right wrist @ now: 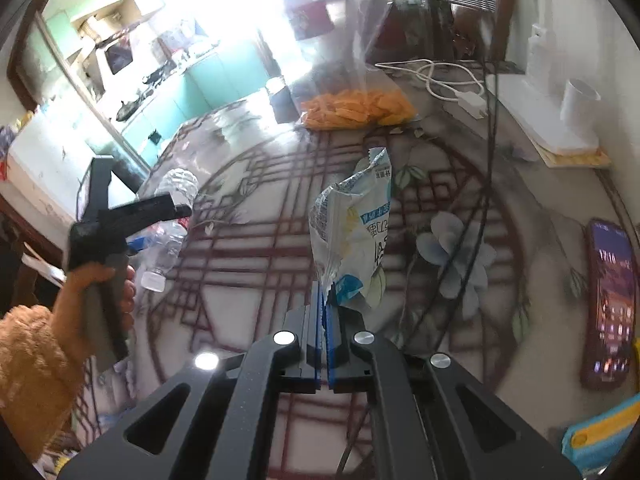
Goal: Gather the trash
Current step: 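Carry the plastic bottle and wrapper toward the red bucket with both grippers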
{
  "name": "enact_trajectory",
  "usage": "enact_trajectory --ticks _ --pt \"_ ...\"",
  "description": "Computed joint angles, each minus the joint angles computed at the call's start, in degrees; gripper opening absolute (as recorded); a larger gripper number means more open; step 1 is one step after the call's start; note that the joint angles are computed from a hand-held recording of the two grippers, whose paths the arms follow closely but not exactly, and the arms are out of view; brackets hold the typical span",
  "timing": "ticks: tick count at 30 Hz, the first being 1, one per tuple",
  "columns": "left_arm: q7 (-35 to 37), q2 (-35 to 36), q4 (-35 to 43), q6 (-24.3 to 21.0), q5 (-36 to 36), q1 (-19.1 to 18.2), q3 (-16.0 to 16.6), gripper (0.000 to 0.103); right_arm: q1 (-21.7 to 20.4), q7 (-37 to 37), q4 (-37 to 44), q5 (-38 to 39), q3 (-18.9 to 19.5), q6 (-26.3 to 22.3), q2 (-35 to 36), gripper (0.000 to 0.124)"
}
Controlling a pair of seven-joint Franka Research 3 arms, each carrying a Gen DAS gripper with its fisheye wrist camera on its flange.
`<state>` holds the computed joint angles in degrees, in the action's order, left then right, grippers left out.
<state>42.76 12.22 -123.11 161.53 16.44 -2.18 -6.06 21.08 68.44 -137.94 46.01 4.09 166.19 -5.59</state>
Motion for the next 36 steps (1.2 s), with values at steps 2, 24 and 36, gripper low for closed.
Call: enact_trajectory --ticks 2,24,36 --pt "5.0 -0.3 -0.8 1.1 -4.2 1.8 -2.1 0.054 0.5 -1.7 -0.2 3.6 -0.6 -1.2 -1.5 0.001" --pt "27.8 -48.8 -36.4 -0.8 -13.9 -6.2 9.0 0.054 4.1 30.7 -0.6 -26.1 13.5 7.4 -5.3 0.002" --pt "50.1 -63.0 -41.9 -6.2 -18.6 -1.4 21.4 0.055 -8.7 79.0 13.7 -73.2 33.3 -0.4 2.5 0.002"
